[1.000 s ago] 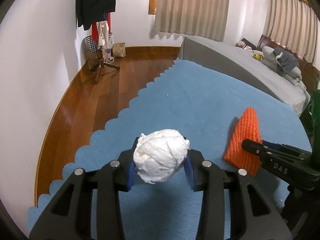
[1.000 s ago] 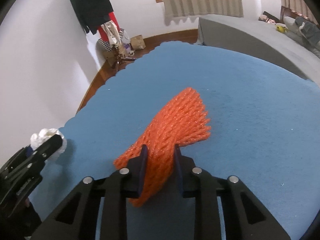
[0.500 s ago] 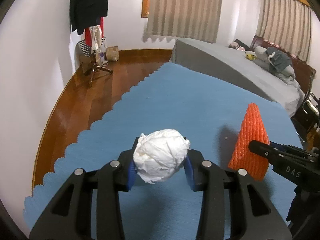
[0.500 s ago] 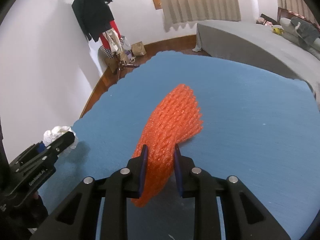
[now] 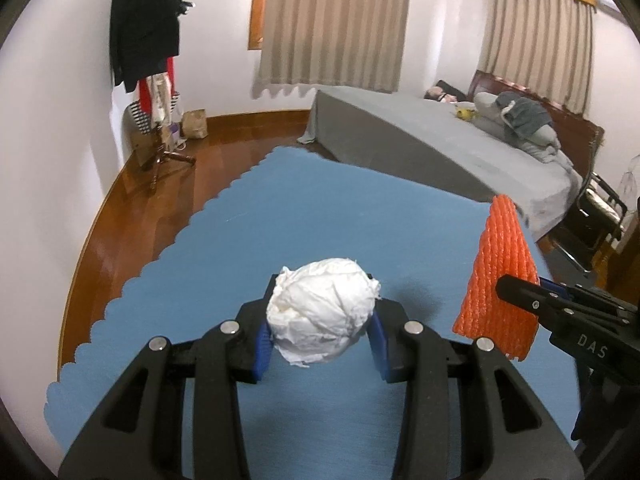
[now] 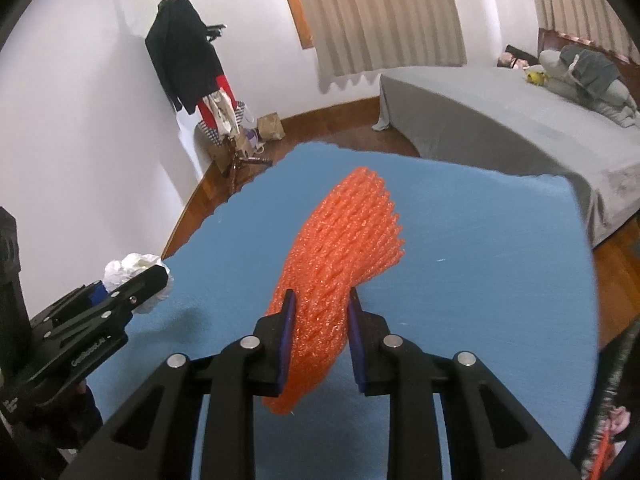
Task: Collect trash
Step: 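Carry the tissue wad and orange sleeve over the bin with both tools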
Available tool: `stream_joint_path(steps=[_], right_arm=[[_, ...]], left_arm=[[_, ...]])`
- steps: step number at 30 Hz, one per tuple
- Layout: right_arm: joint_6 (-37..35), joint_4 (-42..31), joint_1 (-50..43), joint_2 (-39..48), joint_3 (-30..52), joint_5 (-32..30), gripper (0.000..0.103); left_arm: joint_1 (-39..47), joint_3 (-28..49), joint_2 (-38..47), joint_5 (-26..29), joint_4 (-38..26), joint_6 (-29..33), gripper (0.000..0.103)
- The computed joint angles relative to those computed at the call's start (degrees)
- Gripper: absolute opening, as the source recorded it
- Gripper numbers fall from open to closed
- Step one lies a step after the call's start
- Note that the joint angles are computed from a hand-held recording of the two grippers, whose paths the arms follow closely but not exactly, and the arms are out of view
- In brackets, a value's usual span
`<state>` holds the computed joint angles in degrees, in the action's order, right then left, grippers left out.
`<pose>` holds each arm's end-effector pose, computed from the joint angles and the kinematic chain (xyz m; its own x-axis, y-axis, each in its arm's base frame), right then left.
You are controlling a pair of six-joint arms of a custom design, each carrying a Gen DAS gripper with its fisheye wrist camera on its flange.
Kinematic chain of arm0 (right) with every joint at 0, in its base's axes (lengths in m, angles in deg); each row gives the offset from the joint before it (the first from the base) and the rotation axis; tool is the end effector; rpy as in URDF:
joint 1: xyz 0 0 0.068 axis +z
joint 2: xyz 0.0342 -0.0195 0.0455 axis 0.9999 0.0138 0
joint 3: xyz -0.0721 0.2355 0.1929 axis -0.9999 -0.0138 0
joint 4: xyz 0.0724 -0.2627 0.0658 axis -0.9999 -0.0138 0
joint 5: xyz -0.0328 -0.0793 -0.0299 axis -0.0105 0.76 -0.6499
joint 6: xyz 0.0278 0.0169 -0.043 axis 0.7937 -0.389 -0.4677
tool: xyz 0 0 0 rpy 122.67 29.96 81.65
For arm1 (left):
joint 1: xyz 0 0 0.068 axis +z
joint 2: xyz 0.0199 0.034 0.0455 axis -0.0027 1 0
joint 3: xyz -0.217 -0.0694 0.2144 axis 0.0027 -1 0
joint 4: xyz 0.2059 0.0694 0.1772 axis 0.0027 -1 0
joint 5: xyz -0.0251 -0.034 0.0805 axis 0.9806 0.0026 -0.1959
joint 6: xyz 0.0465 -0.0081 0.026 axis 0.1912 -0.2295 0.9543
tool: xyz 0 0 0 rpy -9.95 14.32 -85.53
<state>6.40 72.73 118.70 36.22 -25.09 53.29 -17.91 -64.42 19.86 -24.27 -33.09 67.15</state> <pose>0.1865 0.1045 0.1416 -0.6641 0.0045 -0.7476 -0.2726 0.9297 0.2478 0.1644 -0.0455 0.1335 -0.6154 -0.0864 -0.7835 -0.0119 0.9949 -0.1003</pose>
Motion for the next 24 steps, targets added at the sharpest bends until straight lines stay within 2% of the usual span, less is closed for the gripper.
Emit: stream_joint_path(steps=[7, 13, 16, 20, 24], right_arm=[[-2.9, -12.8, -5.5, -17.2, -2.3, -2.1, 0.024], [-6.3, -27.8, -12.4, -34.3, -2.9, -5.9, 0.024], [-9.2, -35.5, -18.1, -41.8, -2.2, -9.4, 0.024], [-13.2, -42.3, -26.5, -47.7, -1.4, -14.9, 0.024], [-19.3, -49.9, -38.6, -53.0, -0.1, -23.4, 0.024]], left_arm=[[-16.4, 3.7, -6.2, -10.7, -10.4, -7.4, 0.038], [-29.5, 8.0, -5.1, -19.1, -15.5, -13.8, 0.038], [-35.3, 10.1, -3.8, -22.5, -17.4, -16.5, 0.038], [-40.6, 12.6, -1.7, -25.4, -18.8, -18.8, 0.038], [-45.1, 14.9, -0.1, -28.0, -20.0, -20.3, 0.038]])
